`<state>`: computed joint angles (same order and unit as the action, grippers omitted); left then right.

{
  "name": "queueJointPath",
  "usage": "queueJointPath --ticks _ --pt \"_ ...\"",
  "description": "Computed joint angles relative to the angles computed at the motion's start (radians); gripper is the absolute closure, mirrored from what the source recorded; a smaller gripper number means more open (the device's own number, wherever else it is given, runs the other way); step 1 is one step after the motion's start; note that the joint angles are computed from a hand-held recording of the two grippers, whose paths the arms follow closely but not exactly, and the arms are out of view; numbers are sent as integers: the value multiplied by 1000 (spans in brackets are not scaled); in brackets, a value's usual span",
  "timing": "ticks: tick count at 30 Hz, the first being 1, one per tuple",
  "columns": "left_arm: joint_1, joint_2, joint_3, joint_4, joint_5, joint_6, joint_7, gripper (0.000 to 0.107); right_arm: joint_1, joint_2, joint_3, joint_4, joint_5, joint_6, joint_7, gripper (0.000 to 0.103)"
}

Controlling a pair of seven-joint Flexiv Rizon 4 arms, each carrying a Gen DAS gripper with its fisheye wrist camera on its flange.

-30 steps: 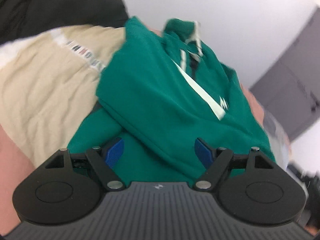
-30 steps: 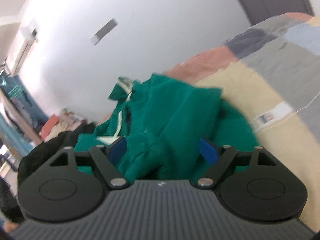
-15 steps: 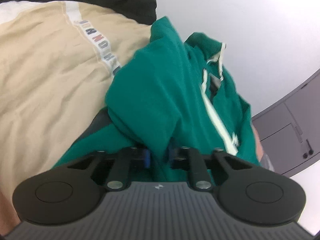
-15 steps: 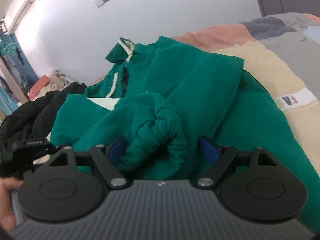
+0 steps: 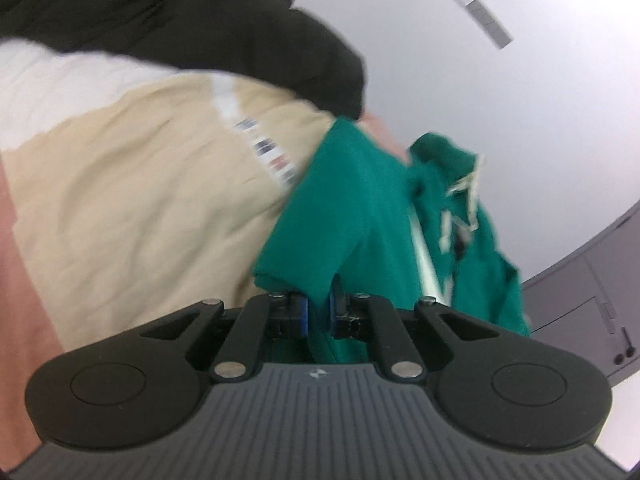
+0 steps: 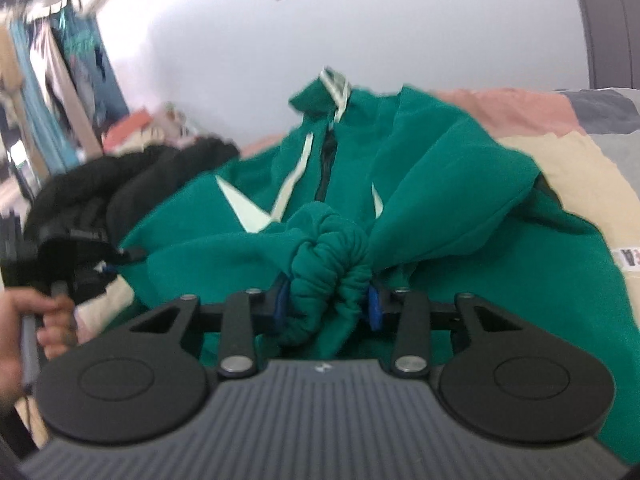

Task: Fold large clothes

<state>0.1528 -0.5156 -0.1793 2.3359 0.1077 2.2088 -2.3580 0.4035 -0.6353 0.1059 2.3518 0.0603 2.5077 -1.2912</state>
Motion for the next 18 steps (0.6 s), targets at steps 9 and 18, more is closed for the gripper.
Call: queueJointPath --ticks 9,18 --pt "-25 54 18 12 -27 -106 76 47 -40 -17 19 -10 -39 -28 50 55" --pt "-328 188 200 104 -295 -143 269 32 56 3 -14 8 88 78 -47 28"
